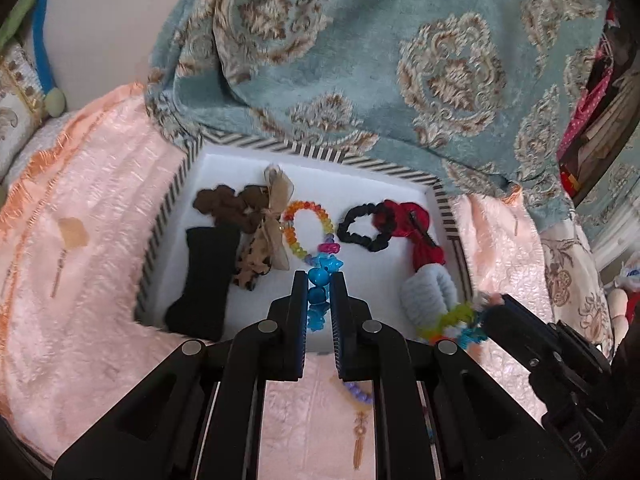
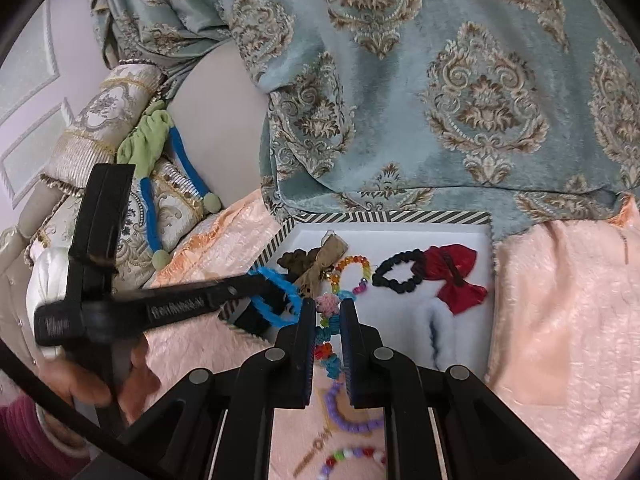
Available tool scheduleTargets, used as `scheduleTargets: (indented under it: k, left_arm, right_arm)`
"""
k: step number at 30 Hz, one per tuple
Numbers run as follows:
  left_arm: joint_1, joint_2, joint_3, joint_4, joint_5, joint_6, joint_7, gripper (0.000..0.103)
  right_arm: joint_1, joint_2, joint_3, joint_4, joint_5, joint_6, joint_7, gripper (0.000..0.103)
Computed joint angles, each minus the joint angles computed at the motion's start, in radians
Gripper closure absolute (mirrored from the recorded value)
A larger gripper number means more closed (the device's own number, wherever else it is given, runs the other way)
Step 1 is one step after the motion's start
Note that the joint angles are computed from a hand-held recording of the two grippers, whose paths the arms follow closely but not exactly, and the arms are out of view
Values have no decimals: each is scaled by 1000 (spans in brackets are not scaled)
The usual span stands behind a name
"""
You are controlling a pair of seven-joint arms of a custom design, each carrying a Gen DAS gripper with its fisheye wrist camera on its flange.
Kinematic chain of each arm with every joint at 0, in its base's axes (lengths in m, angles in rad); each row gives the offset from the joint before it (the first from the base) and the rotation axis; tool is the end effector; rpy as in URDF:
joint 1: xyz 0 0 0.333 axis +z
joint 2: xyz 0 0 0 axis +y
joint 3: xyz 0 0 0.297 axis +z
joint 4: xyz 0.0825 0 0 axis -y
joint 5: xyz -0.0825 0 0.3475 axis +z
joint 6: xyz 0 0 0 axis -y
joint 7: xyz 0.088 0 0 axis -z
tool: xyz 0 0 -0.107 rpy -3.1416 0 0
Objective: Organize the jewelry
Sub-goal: 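Lower both bracelets into the tray and open both tools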
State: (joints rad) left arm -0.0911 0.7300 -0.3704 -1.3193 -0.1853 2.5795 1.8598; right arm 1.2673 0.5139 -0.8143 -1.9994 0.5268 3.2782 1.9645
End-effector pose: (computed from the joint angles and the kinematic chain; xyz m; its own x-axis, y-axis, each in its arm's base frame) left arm 0.6901 -0.2517 0.3875 -0.4997 -0.8298 0.2485 -0.7714 0.2958 -0.5634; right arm 0.5475 0.2805 0.3979 -0.0724 -0.9396 -0.3346 -0.5733 0.3138 -0.7569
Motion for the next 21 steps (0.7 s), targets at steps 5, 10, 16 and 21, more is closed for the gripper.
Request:
scheduleTargets:
  k: [5, 10, 16, 21]
  left_arm:
    - [-44, 95, 59, 115, 58, -62, -73, 94]
    - [-40, 134, 72, 143, 92, -74, -95, 94]
    - [-54, 168, 83, 178, 126, -87, -123, 94]
    - [-48, 182, 73, 193, 126, -96, -128, 69]
  right_arm:
    - [-251, 50, 218, 113, -44, -39, 22, 92]
    - [-352, 82, 291, 137, -88, -136, 84, 92]
    - [-394, 116, 311, 176, -171, -202, 143, 92]
    - [-351, 142, 238, 205, -270, -292, 228, 91]
